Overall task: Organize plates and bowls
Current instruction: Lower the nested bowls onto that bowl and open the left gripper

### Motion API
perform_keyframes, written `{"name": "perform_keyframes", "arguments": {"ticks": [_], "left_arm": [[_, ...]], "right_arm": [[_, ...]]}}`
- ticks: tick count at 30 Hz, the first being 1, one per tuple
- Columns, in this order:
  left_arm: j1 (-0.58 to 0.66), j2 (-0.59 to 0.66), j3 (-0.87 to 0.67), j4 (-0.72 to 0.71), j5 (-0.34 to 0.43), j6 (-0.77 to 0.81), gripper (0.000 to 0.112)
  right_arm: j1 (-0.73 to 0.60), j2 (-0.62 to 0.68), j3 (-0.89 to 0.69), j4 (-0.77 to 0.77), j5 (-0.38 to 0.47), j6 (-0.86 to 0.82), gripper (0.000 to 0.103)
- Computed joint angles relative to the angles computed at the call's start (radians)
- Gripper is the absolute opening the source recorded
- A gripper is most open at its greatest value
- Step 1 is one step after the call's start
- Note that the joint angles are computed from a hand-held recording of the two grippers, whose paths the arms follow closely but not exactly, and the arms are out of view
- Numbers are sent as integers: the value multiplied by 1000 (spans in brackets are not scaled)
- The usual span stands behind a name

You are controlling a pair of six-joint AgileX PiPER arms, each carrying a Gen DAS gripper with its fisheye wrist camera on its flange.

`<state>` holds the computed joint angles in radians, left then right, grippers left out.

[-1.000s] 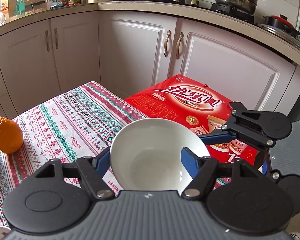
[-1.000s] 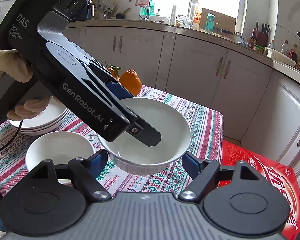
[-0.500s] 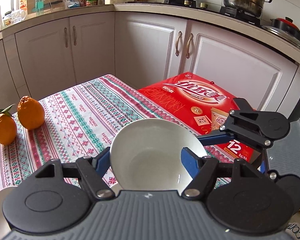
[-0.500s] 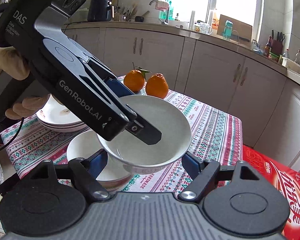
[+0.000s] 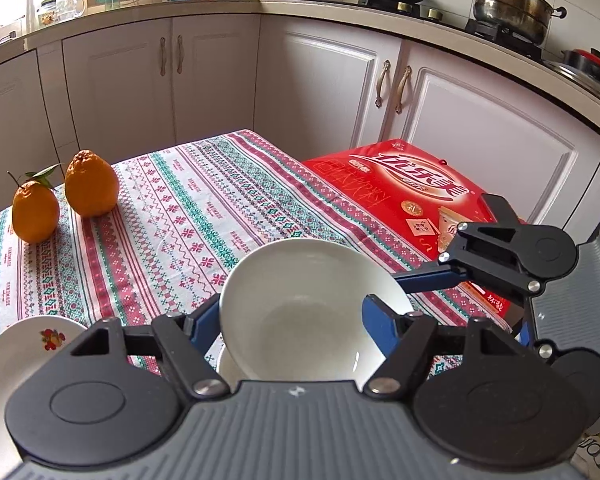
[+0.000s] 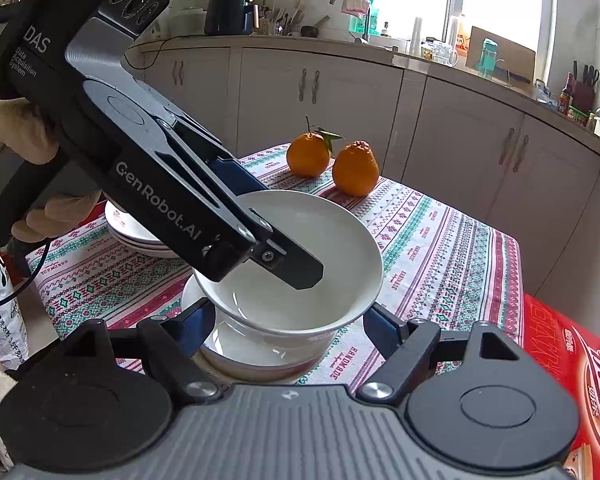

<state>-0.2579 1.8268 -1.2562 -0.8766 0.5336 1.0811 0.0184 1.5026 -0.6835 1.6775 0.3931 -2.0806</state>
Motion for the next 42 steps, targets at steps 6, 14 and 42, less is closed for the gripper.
{"name": "perform_keyframes", "arguments": {"ticks": [6, 14, 42], "left_arm": [[13, 3, 26, -21, -5, 24, 73], [23, 13, 28, -37, 3, 42, 73], [58, 12, 59, -139, 21, 171, 95]], "right_arm": [[20, 10, -2, -20, -10, 24, 85], [28, 29, -12, -31, -13, 40, 85], [9, 33, -9, -29, 36, 33, 103]]}}
